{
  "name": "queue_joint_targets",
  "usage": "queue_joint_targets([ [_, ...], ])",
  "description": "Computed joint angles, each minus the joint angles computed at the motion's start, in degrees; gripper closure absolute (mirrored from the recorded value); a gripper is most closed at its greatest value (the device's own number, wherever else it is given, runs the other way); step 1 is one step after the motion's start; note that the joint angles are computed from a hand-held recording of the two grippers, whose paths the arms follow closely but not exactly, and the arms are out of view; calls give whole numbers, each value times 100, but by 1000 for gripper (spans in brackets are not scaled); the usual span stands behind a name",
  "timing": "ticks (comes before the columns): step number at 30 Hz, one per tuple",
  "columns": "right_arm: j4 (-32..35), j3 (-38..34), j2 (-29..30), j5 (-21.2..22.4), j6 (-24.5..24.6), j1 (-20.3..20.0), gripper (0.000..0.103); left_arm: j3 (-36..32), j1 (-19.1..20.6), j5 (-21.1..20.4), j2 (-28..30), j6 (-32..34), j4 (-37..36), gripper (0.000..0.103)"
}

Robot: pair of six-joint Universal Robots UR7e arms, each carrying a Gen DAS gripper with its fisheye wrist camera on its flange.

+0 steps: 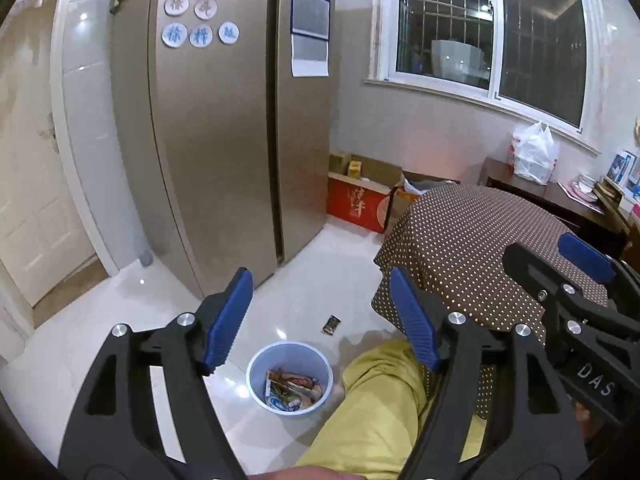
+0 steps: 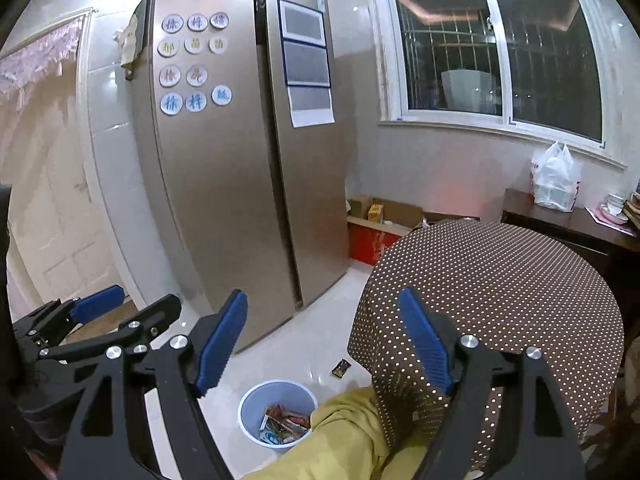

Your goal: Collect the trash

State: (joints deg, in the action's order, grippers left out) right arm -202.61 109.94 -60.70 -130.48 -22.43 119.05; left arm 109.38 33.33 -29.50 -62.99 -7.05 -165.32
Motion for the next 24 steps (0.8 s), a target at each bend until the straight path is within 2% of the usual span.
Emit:
queue_joint_targets([
  [15,-305,55,-38,-68,-162,124,25,160,-156,49,-101,282,-361,32],
  [24,-333,153,-137,-28,-161,70,22,127,-141,-33,-126,297,-283,32],
])
